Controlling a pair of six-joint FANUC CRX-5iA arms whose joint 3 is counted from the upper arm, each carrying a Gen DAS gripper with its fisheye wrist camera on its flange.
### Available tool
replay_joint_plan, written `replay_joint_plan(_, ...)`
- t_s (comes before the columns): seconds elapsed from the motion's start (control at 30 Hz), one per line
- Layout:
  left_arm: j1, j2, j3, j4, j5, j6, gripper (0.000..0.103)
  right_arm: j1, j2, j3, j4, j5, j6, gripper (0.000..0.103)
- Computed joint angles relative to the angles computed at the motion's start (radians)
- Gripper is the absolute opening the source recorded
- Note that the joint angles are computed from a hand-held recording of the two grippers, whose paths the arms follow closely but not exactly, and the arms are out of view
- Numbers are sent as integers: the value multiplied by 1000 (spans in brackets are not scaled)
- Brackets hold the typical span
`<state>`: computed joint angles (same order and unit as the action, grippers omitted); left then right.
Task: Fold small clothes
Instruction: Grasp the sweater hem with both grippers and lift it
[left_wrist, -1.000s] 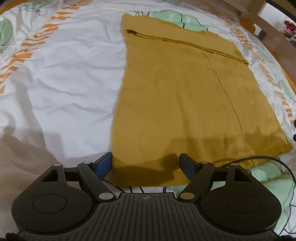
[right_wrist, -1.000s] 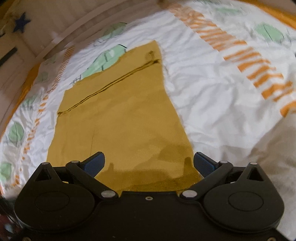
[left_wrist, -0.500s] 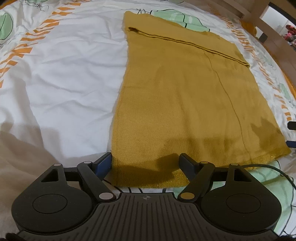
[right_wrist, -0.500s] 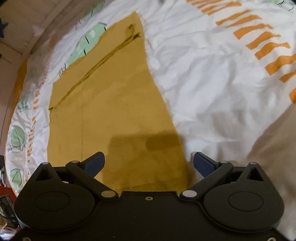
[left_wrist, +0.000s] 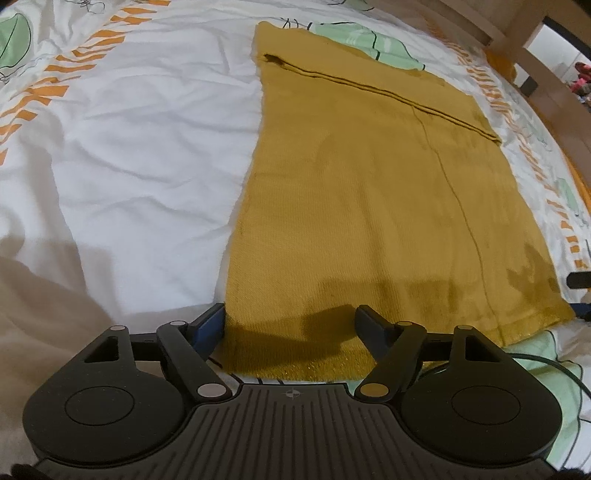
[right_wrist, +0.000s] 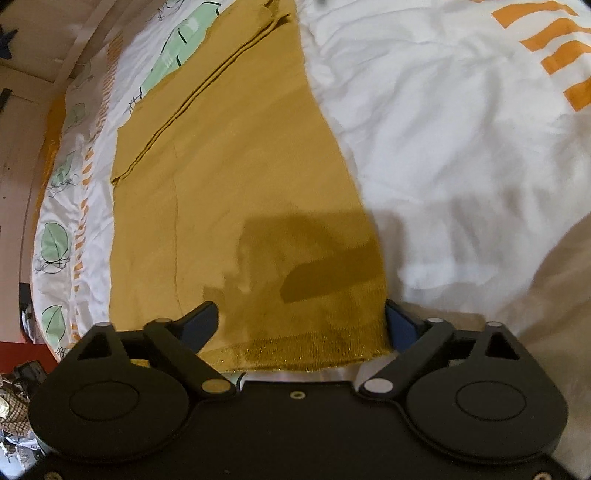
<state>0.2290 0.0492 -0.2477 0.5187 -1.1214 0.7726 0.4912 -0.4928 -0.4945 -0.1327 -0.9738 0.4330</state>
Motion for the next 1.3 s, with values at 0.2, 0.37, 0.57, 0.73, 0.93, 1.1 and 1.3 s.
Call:
replay_joint_plan(0.2,4,-3,-3,4,15,24,58,-5,-37,-31,1,31,-36,59)
replay_joint_plan(0.37,8,-12,-8,3,41,60,32,25,-76,-64,43,66,-75,34)
replay_joint_plan(0.57,20,-30,-36,49,62,47,6,97,-122,-116,164,135,-141,21)
replay_joint_plan(0.73,35,-61,-78,139,92,10,5,151,-159,-178,307,218,-234,20)
replay_joint_plan(0.93,32,-71,-84,219,108,-4,5,159,-193,-246,453,331,-339,19)
replay_joint_plan(1.1,14,-48,-54,282,124,-12,5,112,-186,-277,528,447,-381,17)
replay_joint_plan(1.3,-27,5,11,359,163,-25,4,4,-119,-266,539,595,-371,12)
